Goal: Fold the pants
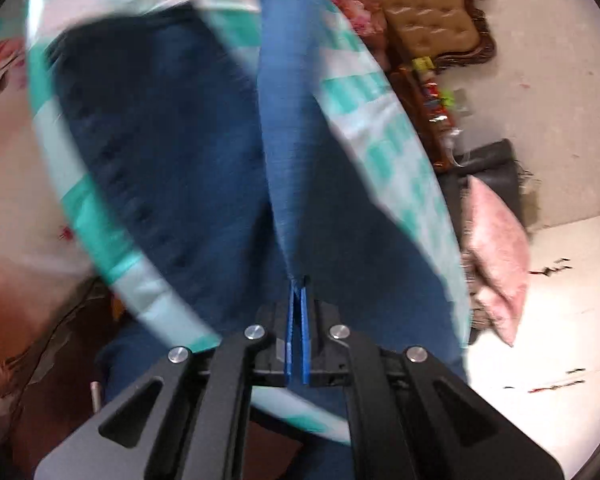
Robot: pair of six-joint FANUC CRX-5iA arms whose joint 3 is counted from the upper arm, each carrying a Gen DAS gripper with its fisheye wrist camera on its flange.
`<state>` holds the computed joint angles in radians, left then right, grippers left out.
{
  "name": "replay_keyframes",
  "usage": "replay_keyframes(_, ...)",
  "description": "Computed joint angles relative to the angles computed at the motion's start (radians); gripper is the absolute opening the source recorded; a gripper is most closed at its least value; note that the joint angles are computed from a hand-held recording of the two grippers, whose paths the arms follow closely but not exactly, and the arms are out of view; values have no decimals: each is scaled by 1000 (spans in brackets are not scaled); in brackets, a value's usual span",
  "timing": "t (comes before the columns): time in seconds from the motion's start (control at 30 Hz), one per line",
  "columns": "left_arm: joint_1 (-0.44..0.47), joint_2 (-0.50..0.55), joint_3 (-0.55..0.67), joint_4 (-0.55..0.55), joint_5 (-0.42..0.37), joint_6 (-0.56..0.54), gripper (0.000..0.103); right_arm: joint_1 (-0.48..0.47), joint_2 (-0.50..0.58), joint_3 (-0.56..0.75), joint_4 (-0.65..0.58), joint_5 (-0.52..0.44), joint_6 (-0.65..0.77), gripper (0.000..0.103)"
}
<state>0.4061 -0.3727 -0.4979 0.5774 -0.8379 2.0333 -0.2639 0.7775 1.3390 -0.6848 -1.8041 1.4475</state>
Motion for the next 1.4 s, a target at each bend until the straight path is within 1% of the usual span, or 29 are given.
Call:
replay_keyframes(0.03, -6, -18, -26, 15, 26, -6, 3, -11, -46, -85, -15, 43, 3, 57)
replay_keyframes(0.07, -9, -22, -37, 24, 47, -11, 4, -15, -85, -151, -17, 80, 1, 65)
replay_keyframes(0.1, -11, -22, -35, 20, 55, -12, 5, -8, -132, -227, 14, 128, 2, 72)
replay_keyframes(0.13, -6, -39, -56, 40, 60, -34, 5, -5, -159, -270, 21, 155, 9, 72)
replay_keyframes(0.17, -6, -32, -61, 60, 69, -50, 5, -6, -186, -311, 8, 180, 8, 72)
replay_keyframes(0.23, -3, -22, -63, 82, 78, -71, 5, -9, -223, -373, -11, 220, -35, 72)
replay_keyframes(0.3, -4, -21, -86, 131, 113, -105, 5, -7, -259, -432, -22, 268, -82, 72)
replay_keyframes(0.33, -10, -15, -92, 147, 130, -114, 7, 5, -265, -444, -14, 271, -100, 72)
replay_keyframes(0.43, -13, -32, -140, 205, 156, -138, 9, 42, -271, -457, 17, 303, -115, 72)
replay_keyframes(0.5, -16, -50, -173, 249, 175, -156, 9, 56, -265, -447, 21, 307, -126, 72)
replay_keyframes(0.57, -24, -56, -183, 269, 195, -180, 9, 79, -246, -422, 55, 294, -141, 72)
replay_keyframes(0.6, -23, -59, -188, 278, 195, -188, 14, 93, -234, -410, 82, 286, -156, 71)
replay_keyframes(0.63, -26, -60, -197, 298, 202, -200, 24, 101, -221, -399, 100, 278, -171, 64)
replay_keyframes(0.67, -28, -63, -208, 320, 215, -205, 30, 108, -214, -392, 110, 278, -184, 54)
replay_keyframes(0.7, -29, -68, -217, 328, 225, -200, 38, 111, -213, -393, 114, 277, -183, 35)
replay_keyframes(0.73, -28, -70, -219, 329, 230, -195, 39, 124, -213, -393, 143, 282, -186, 27)
replay_keyframes(0.77, -25, -69, -216, 323, 227, -195, 39, 126, -216, -395, 145, 288, -178, 22)
replay_keyframes(0.83, -2, -59, -190, 261, 189, -157, 34, 122, -221, -393, 134, 289, -164, 18)
replay_keyframes(0.87, 8, -49, -184, 259, 174, -163, 23, 119, -217, -380, 127, 281, -164, 17)
replay_keyframes(0.9, 20, -41, -169, 233, 153, -144, 3, 110, -208, -354, 101, 269, -174, 15)
replay_keyframes(1.0, 29, -66, -135, 191, 133, -110, 2, 82, -192, -267, 28, 235, -206, 14)
replay_keyframes(1.13, 32, -97, -118, 137, 81, -36, 3, 66, -188, -196, 32, 213, -198, 14)
replay_keyframes(1.17, 33, -95, -124, 130, 68, -38, 3, 74, -182, -190, 57, 205, -190, 14)
replay_keyframes(1.2, 41, -95, -150, 147, 54, -29, 2, 84, -172, -193, 88, 187, -192, 13)
replay_keyframes(1.23, 47, -101, -186, 187, 58, -33, 2, 86, -158, -193, 98, 165, -204, 14)
replay_keyframes(1.27, 49, -104, -200, 202, 62, -44, 2, 90, -150, -200, 113, 155, -200, 14)
replay_keyframes(1.3, 45, -101, -196, 188, 64, -45, 2, 96, -146, -213, 129, 156, -185, 14)
replay_keyframes(1.37, 38, -85, -165, 137, 53, -40, 3, 122, -155, -257, 200, 177, -153, 14)
replay_keyframes(1.4, 36, -80, -164, 137, 53, -40, 3, 135, -166, -286, 232, 195, -128, 14)
